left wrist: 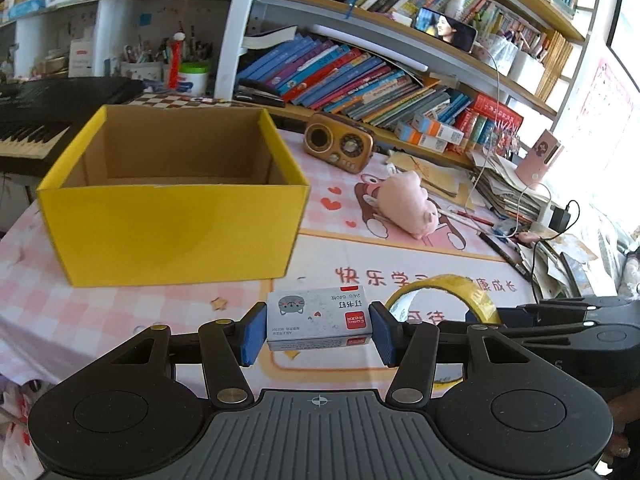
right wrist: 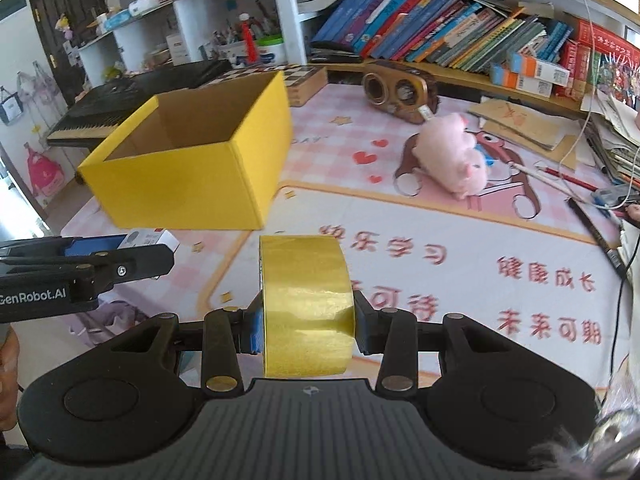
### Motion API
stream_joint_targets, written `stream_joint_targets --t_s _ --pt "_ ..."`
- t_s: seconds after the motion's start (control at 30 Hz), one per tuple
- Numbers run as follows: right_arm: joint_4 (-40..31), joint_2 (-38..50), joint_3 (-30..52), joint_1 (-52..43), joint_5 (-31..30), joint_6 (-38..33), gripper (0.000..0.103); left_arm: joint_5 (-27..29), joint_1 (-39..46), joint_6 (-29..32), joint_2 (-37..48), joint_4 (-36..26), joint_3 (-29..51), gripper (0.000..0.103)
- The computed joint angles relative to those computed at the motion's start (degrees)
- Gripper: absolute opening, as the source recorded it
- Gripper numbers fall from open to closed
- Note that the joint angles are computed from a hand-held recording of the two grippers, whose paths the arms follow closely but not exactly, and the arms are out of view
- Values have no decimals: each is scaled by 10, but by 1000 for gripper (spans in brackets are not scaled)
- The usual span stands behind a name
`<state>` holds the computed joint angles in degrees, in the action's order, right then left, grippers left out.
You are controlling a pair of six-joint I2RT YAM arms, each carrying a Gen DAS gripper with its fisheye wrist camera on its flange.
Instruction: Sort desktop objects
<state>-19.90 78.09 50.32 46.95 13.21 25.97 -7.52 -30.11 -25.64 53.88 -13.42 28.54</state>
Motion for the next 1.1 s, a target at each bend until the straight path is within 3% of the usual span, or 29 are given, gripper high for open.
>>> stream_joint_targets --t_s 0.47,1.1 --pt "-24 46 50 125 79 80 38 79 102 50 -189 -105 -55 53" --pt "-29 111 121 171 85 62 38 159 247 101 -323 -221 -63 53"
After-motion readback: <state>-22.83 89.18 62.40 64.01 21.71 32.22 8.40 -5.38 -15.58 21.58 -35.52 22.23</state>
